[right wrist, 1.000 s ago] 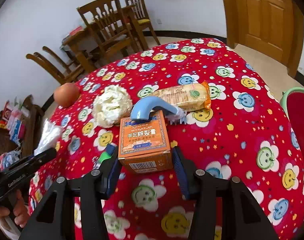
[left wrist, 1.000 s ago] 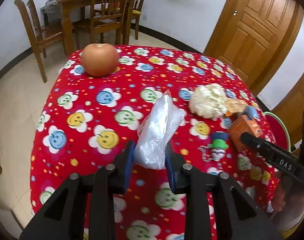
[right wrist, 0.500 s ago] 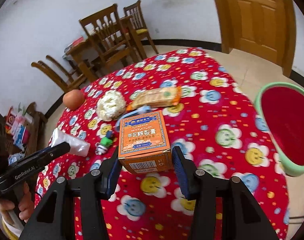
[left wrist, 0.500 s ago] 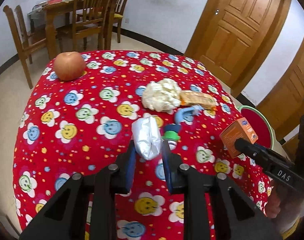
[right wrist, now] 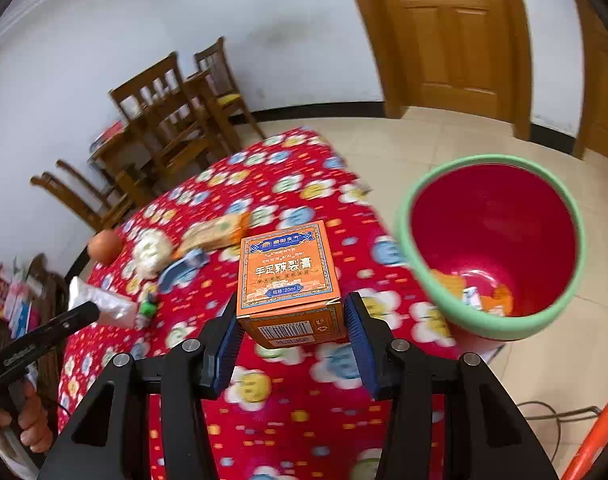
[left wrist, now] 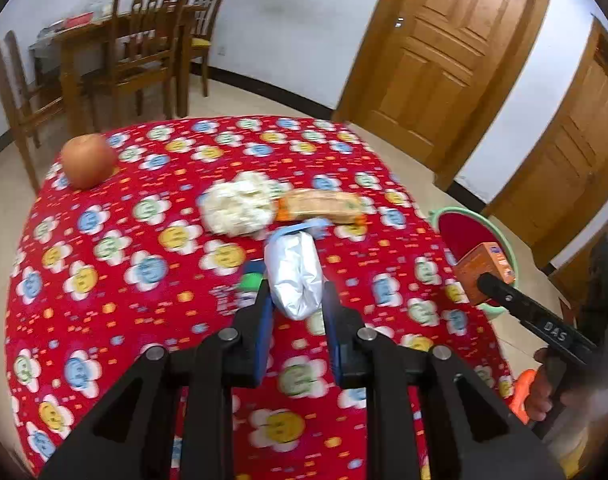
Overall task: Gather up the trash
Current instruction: 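Drop the orange box into the bin with the right tool while the left tool carries the bag, then open the left tool over the bin to drop the plastic bag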
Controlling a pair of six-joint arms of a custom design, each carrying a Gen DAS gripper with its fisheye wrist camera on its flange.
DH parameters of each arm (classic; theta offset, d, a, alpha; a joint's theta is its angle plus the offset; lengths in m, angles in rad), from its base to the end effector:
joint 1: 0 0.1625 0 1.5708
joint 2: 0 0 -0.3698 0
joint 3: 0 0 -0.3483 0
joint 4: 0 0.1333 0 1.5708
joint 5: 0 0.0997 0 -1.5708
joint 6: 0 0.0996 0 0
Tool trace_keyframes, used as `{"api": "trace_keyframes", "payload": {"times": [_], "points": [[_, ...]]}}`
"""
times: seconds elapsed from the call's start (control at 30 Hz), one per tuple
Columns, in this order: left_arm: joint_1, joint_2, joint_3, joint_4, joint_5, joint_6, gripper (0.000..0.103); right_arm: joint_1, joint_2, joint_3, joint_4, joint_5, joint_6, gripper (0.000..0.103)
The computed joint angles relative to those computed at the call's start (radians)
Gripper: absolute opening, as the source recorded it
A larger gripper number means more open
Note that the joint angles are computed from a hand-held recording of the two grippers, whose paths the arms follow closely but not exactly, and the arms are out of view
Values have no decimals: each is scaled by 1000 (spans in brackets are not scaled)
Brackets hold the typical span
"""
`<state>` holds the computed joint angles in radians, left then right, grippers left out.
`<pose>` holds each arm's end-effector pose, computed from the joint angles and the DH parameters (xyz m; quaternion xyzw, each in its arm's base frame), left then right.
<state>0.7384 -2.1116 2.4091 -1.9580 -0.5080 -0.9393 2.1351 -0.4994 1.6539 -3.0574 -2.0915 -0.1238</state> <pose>-0.0338 -0.3287 0.3381 -0.0687 0.8588 -0.4165 0.2903 0.3852 -0.4520 -0.0281 0.2814 -0.9115 0.2113 0.2129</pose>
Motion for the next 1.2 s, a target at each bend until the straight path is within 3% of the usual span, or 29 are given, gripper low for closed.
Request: {"api": "trace_keyframes", "payload": {"times": [0.2,0.43,0.73,1.13,1.2], "points": [[31,196,-19,-308,-54,177,23,-39,-40,26,-46,-50,4,51],[66,391,-77,-521,-119,316,23,-91,-72,40,-83,-97,9,51],[109,601,-181,-662,-185,438,23,-151,-105,54,-100,-117,22,51],[136,783,-290,-747,-244,550,23,-178,-158,105,-148,-117,22,60],[142,819,-313,-763,-259,576,23,-177,-168,119,-166,-128,22,68]]}}
